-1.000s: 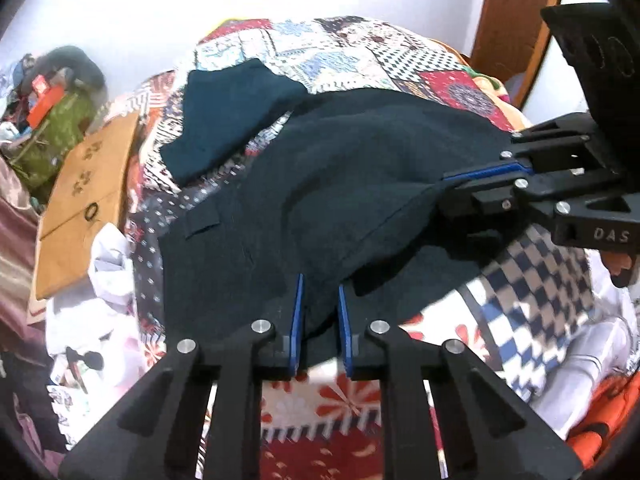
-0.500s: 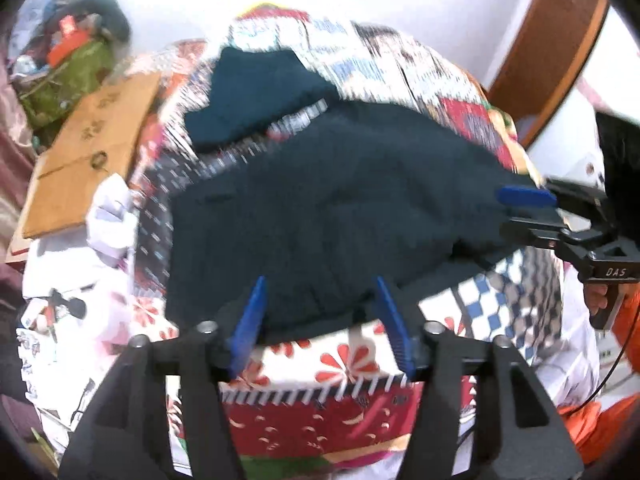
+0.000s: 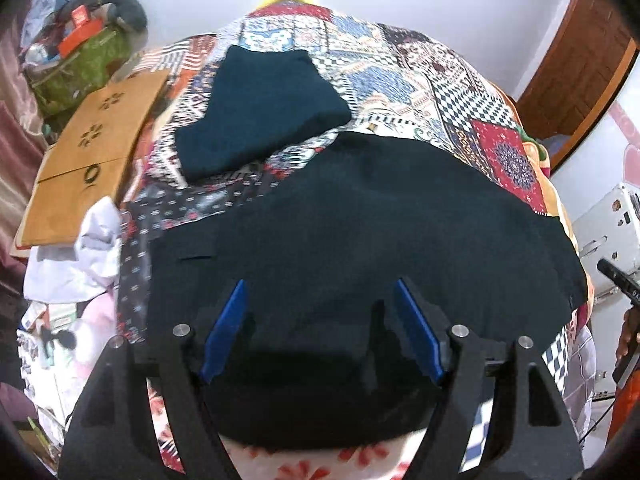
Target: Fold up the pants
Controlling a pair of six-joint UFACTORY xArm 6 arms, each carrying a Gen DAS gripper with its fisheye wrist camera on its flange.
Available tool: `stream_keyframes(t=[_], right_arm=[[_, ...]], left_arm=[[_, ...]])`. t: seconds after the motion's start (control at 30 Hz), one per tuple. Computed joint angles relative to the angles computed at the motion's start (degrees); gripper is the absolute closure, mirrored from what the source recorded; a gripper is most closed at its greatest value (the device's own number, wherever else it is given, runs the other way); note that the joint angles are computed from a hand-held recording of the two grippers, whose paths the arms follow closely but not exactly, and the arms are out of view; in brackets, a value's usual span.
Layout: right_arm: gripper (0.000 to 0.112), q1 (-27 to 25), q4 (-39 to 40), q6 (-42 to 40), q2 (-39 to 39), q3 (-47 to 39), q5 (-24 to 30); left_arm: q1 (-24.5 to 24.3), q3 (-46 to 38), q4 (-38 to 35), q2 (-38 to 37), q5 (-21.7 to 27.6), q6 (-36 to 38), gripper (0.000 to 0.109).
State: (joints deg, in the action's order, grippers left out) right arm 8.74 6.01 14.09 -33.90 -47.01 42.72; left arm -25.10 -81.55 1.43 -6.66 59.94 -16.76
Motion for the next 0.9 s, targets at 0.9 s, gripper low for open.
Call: stream_keyframes(t=[0.9], right_arm=[[0.1, -3.87, -12.0, 8.38, 2.98, 7.08, -8.37]], left_arm=[[-5.9, 1.59, 11.53, 2.57, 0.11, -9.3, 0.017]])
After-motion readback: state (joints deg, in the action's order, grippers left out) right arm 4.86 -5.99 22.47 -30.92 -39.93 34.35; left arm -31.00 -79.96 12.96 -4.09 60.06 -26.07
